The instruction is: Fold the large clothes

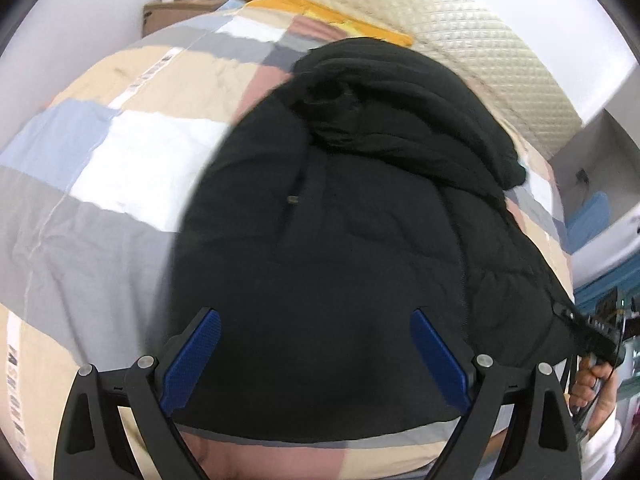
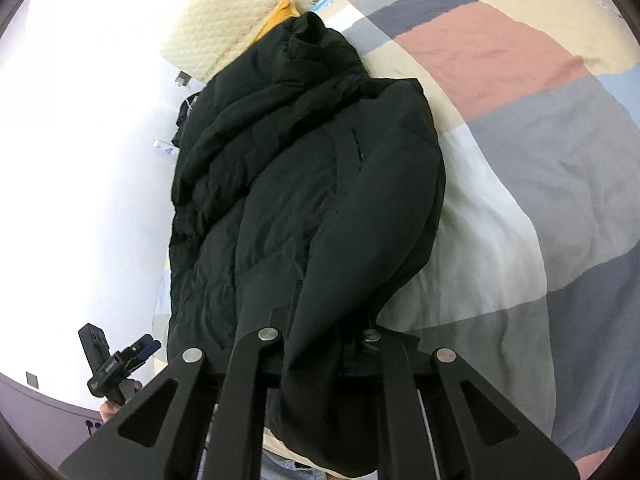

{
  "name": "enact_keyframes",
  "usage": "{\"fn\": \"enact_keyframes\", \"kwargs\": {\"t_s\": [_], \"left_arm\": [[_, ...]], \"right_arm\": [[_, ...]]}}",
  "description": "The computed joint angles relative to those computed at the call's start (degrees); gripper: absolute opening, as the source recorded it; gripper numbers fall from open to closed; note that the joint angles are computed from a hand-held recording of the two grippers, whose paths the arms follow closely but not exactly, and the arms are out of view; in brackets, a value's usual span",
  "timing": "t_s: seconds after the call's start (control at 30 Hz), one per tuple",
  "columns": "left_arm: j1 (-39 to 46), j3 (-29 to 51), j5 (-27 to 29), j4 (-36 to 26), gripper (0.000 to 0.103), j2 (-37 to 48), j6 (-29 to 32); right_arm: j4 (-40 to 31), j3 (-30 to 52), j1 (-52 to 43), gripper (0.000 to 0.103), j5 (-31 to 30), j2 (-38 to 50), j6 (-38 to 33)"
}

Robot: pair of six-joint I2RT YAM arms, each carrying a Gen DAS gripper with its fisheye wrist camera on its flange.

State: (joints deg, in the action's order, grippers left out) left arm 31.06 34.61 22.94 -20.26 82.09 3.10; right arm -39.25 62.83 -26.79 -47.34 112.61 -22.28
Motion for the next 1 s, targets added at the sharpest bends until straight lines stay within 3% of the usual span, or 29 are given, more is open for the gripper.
{"fn": "enact_keyframes", "kwargs": {"t_s": [0.2, 0.4, 0.47, 0.53, 0.6, 0.67, 0.73, 0.8, 0.87, 1.0], "left_arm": [[9.8, 13.9, 7.8, -10.3, 0.096, 16.5, 4.5], [10.7, 16.3, 7.8, -11.8, 0.096, 20.2, 7.4], [9.2, 16.8, 4.6, -11.6, 0.096, 20.6, 8.3], [9.0, 16.9, 0.5, -10.2, 0.096, 21.4, 7.3], [11.0, 18.0, 0.9, -10.5, 0.096, 23.4, 6.9], [11.9, 19.5, 1.9, -11.7, 0.096, 26.2, 5.6], [10.7, 19.8, 0.6, -12.0, 0.096, 27.6, 6.1], [8.9, 19.5, -1.4, -11.2, 0.096, 28.6, 5.8], [8.1, 21.5, 0.1, -13.4, 0.096, 31.8, 5.7], [11.1, 26.4, 10.7, -19.1, 0.096, 38.6, 6.7]], "right_arm": [[-2.1, 2.2, -0.6, 0.011, 0.8, 2.9, 1.5], [-3.3, 3.5, -1.1, 0.022, 1.6, 5.4, 3.8], [-3.4, 4.1, -1.2, 0.026, 2.8, 6.4, 5.0], [-3.4, 4.9, -1.2, 0.037, 4.1, 7.8, 6.4], [-3.5, 5.4, -1.3, 0.048, 5.1, 8.6, 7.4], [-4.4, 6.5, -1.5, 0.064, 5.3, 10.2, 8.3], [-5.1, 7.7, -1.5, 0.090, 5.8, 12.0, 9.8], [-5.0, 8.2, -1.3, 0.095, 6.8, 12.8, 10.5], [-6.2, 9.2, -1.2, 0.097, 8.2, 14.3, 10.1], [-6.8, 9.5, 0.1, 0.101, 9.6, 15.2, 9.5]]}}
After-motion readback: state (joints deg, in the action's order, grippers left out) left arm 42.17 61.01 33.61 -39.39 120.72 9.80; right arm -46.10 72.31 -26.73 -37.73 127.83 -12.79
